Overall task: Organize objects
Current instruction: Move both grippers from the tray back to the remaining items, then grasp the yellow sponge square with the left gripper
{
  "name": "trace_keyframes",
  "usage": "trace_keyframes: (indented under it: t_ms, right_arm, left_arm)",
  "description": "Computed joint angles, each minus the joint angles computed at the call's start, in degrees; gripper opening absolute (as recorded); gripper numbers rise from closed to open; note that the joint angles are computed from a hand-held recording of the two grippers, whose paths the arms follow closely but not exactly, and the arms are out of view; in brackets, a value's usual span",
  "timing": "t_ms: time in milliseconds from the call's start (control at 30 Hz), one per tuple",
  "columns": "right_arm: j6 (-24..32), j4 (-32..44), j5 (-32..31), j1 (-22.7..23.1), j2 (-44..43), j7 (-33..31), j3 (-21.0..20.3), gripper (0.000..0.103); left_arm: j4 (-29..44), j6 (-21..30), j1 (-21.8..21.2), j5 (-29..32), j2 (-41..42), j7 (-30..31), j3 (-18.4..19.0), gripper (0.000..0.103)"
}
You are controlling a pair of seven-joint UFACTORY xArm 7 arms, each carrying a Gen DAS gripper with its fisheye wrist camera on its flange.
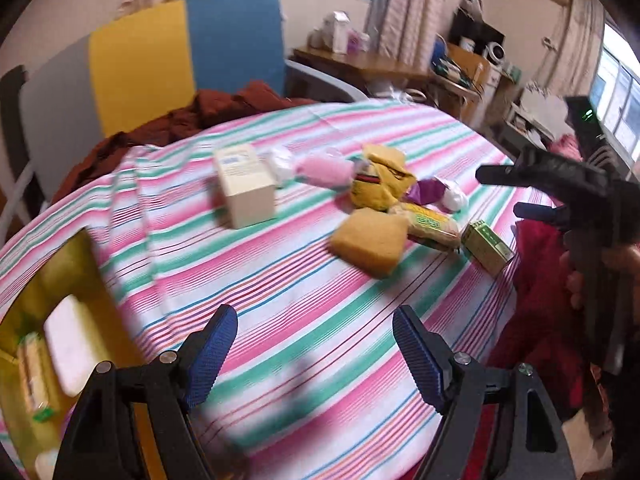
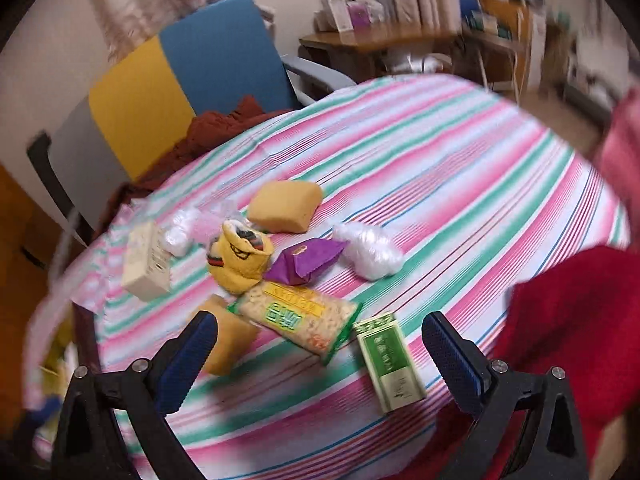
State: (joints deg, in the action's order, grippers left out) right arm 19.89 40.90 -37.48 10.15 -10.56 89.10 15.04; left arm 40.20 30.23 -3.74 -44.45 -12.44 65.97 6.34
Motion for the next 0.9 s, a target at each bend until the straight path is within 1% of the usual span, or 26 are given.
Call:
trace_keyframes:
  t_ms: [33, 100, 167, 233, 300, 367, 433, 500, 533, 633, 700, 733, 800, 833, 900]
  right_arm:
    - [-1.9, -1.0, -0.5, -0.4, -0.3, 1.3, -0.2, 0.103]
    - [-4.4, -2.1, -1.3, -1.3, -0.9, 3.2, 0.2, 0.103]
    - [-6.6, -2.8, -1.5, -2.0, -1.1, 3.5, 0.5, 0.103]
    - [-8.5, -3.3, -2.0, -3.0, -1.3, 4.6, 1.2, 0.103]
    - [-10.7, -3.8, -3.0, -4.7, -1.1, 6.0, 2.0, 0.103]
    - [-12.9, -4.3, -4.3, -6.6, -1.2, 7.7, 3.0, 0.103]
    - [-14.3, -4.3, -5.3, -8.3, -0.8, 8.7, 4.2, 0.103]
    - [-15.2, -4.4, -5.4, -9.1, -0.7, 8.8, 4.8, 0.103]
    - [-15.6, -4.6, -4.9, -9.1, -0.7, 8.3, 4.7, 0.103]
    - [-16.8, -4.9, -4.0, -10.0, -0.6, 7.4, 5.4, 0.103]
    - [-17.4, -5.0, -3.4, -10.7, -0.4, 6.9, 6.0, 0.103]
    - [-17.7, -5.2, -2.7, -10.6, -0.4, 6.1, 5.9, 0.103]
    - [-18.0, -5.3, -1.6, -10.8, -0.4, 4.9, 6.2, 0.103]
    - [-18.0, -5.4, -1.2, -11.2, -0.6, 4.7, 6.6, 0.103]
    - [-18.3, -5.7, -1.0, -12.5, -0.9, 5.0, 7.7, 0.103]
  left_arm:
    - [0.5, -0.5, -0.4, 0.4, 1.1, -0.3, -0.7, 0.081]
    - [1.7, -1.5, -1.9, -1.2, 3.3, 1.9, -1.7, 0.082]
    - [2.9, -3.6, -2.7, -0.9, 6.0, 2.5, -3.5, 0.084]
    - [4.6, -3.8, -3.1, -2.6, 8.2, 4.3, -4.4, 0.085]
    - [6.2, -4.9, -3.2, -2.3, 10.8, 4.4, -6.0, 0.086]
    - [8.4, -4.5, -2.9, -3.2, 13.6, 5.3, -7.3, 0.086]
    - [10.0, -5.2, -2.5, -0.9, 16.1, 3.2, -8.6, 0.086]
    - [12.6, -3.5, -1.4, -0.5, 19.0, 2.2, -9.7, 0.087]
    - [13.2, -3.5, -1.0, 0.4, 19.9, 1.2, -10.3, 0.087]
    - [14.6, -4.7, 0.1, -0.2, 21.8, 1.9, -12.2, 0.087]
    - [15.8, -5.6, -0.6, 5.1, 23.6, -3.2, -12.1, 0.087]
    - [16.2, -5.2, -0.4, 6.4, 24.1, -4.8, -12.3, 0.086]
    - [17.2, -3.8, 0.8, 6.2, 25.2, -5.7, -13.4, 0.081]
    - [17.0, -4.3, 1.1, 5.9, 25.3, -5.7, -13.8, 0.081]
    - [15.3, -7.5, 1.4, 4.6, 24.8, -4.4, -15.1, 0.081]
